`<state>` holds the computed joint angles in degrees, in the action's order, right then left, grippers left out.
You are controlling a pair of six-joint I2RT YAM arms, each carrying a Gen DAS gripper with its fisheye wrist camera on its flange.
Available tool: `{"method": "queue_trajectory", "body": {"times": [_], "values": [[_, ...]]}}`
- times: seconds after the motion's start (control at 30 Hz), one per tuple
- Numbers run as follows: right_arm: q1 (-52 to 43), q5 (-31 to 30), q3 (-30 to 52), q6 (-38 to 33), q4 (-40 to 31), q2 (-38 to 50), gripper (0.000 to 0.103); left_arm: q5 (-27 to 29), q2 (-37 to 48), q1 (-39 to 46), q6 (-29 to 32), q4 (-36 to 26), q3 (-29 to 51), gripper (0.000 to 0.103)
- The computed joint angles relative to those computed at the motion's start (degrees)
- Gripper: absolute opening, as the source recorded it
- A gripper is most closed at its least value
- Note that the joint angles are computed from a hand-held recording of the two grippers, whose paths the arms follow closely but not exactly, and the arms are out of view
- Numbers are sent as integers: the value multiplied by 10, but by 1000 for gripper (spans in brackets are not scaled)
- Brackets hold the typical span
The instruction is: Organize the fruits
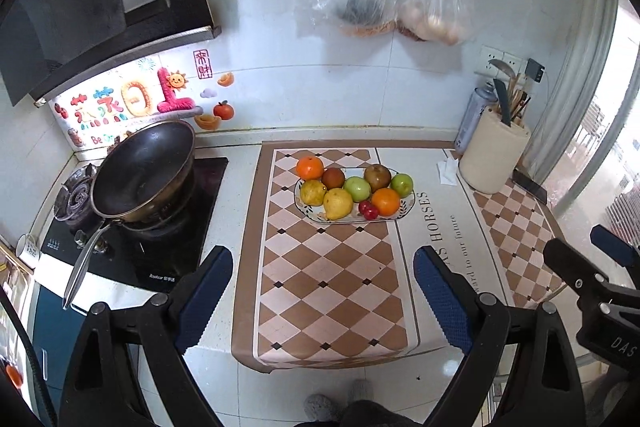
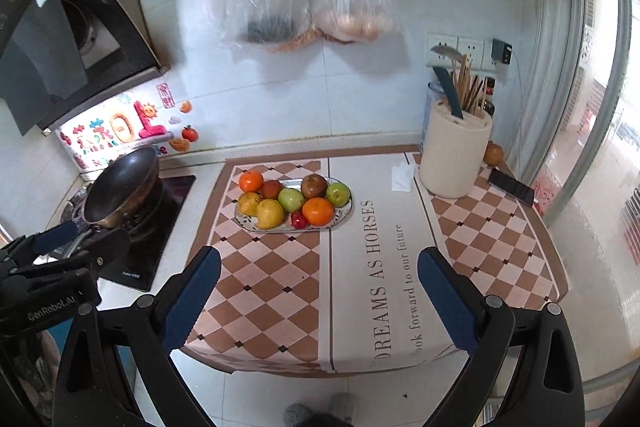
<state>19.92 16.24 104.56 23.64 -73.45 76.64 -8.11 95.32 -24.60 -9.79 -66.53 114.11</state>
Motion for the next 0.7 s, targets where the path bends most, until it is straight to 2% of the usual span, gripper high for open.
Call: {"method": "queue_trajectory", "body": {"times": [0.27, 0.5, 0.57, 0.7], "values": [[10, 7, 64, -15, -51, -5, 101, -36, -47, -30, -31, -24, -11, 93], [-13, -23, 50, -32, -52, -19, 101, -71, -57, -55, -51, -27, -18, 93], [-17, -28, 46, -36, -50, -21, 101, -75, -54, -58, -57, -30, -15, 103], [-14, -24, 43, -33, -49, -22, 101, -83, -52, -63, -67, -26, -13, 103]]}}
